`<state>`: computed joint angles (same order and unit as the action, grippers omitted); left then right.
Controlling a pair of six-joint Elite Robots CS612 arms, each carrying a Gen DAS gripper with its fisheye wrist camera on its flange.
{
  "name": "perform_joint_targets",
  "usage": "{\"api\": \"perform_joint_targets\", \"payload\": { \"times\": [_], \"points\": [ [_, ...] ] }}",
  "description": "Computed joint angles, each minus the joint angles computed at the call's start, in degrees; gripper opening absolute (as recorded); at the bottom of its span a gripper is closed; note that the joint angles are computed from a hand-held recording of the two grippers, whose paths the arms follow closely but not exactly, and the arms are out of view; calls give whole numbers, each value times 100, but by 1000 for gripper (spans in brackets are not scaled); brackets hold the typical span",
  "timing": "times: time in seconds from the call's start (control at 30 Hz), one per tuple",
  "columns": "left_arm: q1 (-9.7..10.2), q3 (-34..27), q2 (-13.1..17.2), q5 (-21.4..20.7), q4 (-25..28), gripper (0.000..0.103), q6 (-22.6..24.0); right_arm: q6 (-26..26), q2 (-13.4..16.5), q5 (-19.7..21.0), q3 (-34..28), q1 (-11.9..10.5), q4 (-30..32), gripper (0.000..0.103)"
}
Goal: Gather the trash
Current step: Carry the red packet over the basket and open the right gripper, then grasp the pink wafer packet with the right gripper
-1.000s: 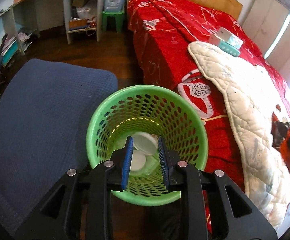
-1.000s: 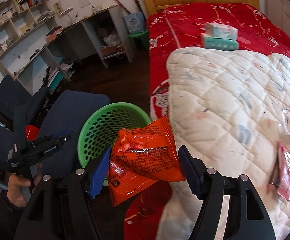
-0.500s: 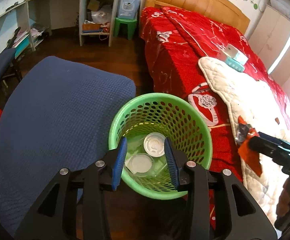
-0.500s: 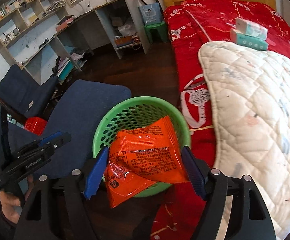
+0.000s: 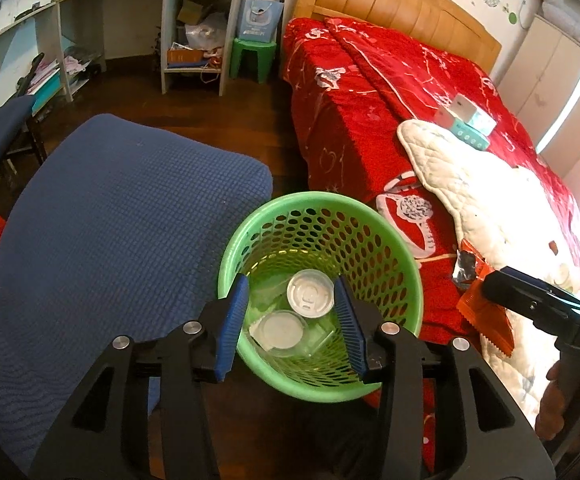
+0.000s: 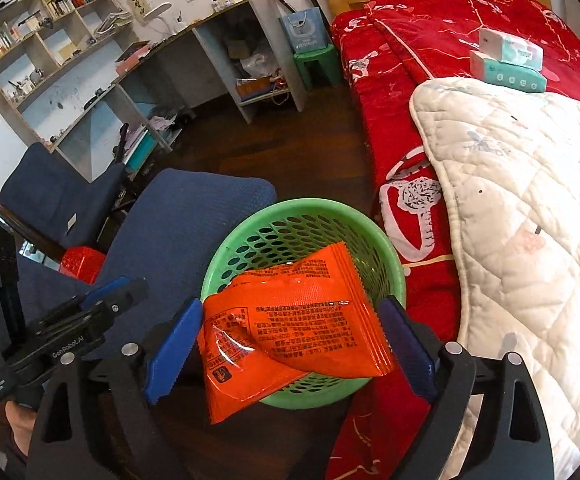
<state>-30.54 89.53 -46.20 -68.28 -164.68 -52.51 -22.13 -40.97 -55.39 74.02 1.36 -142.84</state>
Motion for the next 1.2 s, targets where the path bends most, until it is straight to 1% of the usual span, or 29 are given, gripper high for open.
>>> {"api": "perform_joint_targets", "payload": {
  "times": [0.17, 0.33, 0.5, 0.63, 0.7, 0.77, 0.9, 1.0, 1.07, 1.2],
  "points": [
    [-19, 9, -36, 97, 19, 47, 12, 137, 52, 170, -74, -19, 120, 88],
    [-14, 16, -57, 141, 37, 48, -22, 92, 15, 109, -11, -10, 80, 88],
    [-35, -49, -33, 130, 42, 48, 50, 130, -71, -3, 97, -82, -134, 88],
    [-69, -163, 9, 98, 46, 48, 165, 90, -199, -310, 297, -210, -550, 88],
    [-89, -234, 42, 68, 32, 48, 239, 103, -260, -473, 403, -307, -766, 88],
    [-112, -320, 84, 39, 40, 49, 306, 168, -287, -676, 456, -386, -924, 88],
    [-162, -569, 209, -49, 93, 50, 488, 451, -303, -1068, 497, -639, -1113, 88],
    [-207, -780, 312, -133, 141, 50, 645, 705, -286, -1358, 469, -802, -1168, 88],
    [-229, -878, 363, -185, 155, 51, 720, 909, -246, -1659, 398, -923, -1138, 88],
    [-277, -1133, 483, -277, 244, 52, 904, 1215, -117, -2124, 187, -1099, -910, 88]
  ]
}}
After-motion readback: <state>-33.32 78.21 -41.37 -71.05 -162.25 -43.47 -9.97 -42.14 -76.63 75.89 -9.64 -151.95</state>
